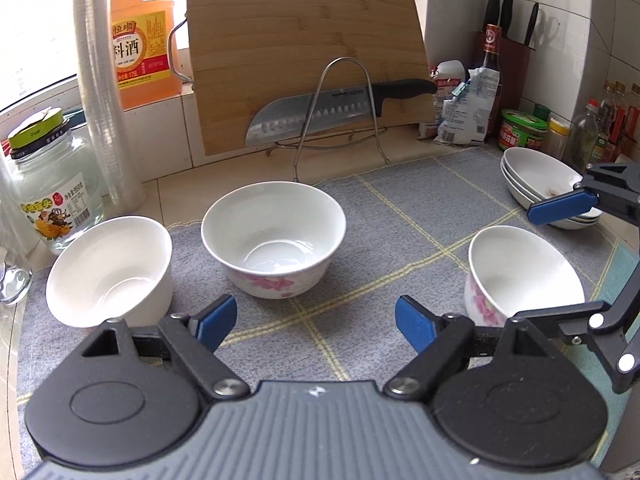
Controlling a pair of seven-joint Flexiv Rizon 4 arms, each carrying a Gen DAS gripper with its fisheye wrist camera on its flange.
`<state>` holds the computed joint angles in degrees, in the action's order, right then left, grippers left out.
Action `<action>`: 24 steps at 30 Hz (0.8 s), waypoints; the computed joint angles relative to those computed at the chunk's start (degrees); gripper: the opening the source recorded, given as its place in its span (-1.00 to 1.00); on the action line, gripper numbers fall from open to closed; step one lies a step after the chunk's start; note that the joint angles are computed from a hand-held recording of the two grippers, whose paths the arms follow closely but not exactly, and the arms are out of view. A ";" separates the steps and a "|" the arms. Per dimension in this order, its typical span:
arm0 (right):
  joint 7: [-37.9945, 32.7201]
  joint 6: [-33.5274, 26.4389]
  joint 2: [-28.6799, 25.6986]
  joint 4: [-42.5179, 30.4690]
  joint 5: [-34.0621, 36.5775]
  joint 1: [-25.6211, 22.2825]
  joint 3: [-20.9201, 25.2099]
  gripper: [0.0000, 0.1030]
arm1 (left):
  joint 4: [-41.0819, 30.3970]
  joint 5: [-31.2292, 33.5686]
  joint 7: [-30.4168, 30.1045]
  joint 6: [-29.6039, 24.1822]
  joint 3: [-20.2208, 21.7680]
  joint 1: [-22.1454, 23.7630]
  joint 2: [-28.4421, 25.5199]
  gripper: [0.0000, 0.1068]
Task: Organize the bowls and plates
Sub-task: 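Close the right gripper on the rim of a white bowl, then lift the held bowl with the right gripper and carry it over the pink-flower bowl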
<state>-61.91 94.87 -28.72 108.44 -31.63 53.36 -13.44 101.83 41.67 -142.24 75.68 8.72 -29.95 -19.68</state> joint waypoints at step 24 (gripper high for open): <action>-24.54 -23.11 -16.53 -32.94 9.55 -17.35 28.81 1.00 | -8.28 11.20 -8.79 -7.13 1.44 -1.45 -5.15 0.62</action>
<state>-86.45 71.76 -45.25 75.51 -22.07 36.01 15.36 93.55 52.88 -151.03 68.55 10.17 -31.40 -24.83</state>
